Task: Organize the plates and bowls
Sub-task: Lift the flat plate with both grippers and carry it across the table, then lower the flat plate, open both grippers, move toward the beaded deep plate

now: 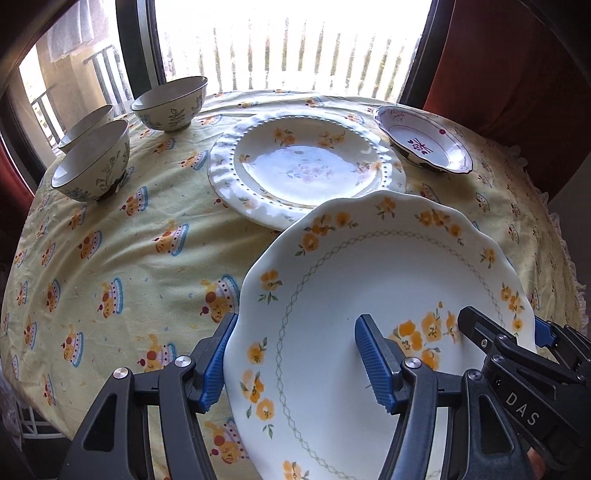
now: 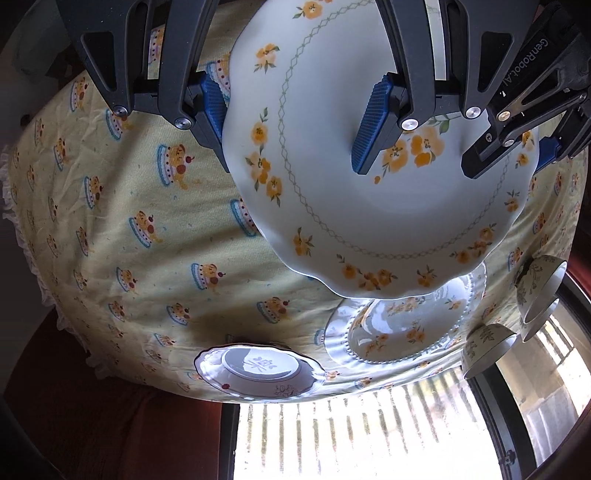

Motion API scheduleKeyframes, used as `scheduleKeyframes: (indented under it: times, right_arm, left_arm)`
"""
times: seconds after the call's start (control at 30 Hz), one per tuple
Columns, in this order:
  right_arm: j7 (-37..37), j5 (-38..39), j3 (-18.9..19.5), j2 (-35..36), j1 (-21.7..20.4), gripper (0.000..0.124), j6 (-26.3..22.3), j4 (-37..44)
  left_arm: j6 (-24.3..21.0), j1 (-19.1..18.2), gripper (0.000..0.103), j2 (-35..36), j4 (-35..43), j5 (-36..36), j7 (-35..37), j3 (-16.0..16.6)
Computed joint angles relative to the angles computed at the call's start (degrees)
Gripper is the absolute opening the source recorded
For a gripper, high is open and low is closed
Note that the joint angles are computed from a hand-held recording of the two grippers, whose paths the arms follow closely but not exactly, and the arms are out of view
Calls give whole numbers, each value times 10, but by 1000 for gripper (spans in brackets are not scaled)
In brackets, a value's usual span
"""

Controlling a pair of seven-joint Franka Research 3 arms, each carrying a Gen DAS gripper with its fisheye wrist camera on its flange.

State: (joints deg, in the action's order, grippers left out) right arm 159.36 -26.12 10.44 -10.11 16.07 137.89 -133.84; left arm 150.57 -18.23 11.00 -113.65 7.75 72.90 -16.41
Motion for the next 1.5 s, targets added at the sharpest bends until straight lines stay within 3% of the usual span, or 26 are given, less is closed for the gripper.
scheduleKeyframes:
  times: [0.37,0.8,0.97,1.13,1.27,1.5]
  right_arm:
    - [-13,32,-9,-35,-26,65,-3,-54]
    - [-68,68,-23,-17,-44,65,30,-67]
    - [-73,83,-25,-15,-45,67,41,-70]
    - [-59,62,-14,-15,-46,68,7,-53]
    - [-34,30,-7,-28,-47,80,-4,-48]
    - [-21,32,-5,-37,-47,82,4,-38]
  left_arm:
    - [-31,-23,64,42,43,7,2,-11]
    - [-61,-42,65,69,69,39,-47,-3]
    - [-69,-38,74,76,79,36,-30,-10]
    - [-71,-30,76,72,83,12,-18,-12]
    - [-71,-27,80,59,80,11,-21,-8]
    - [-77,-19,84,51,89,7,-6,-4]
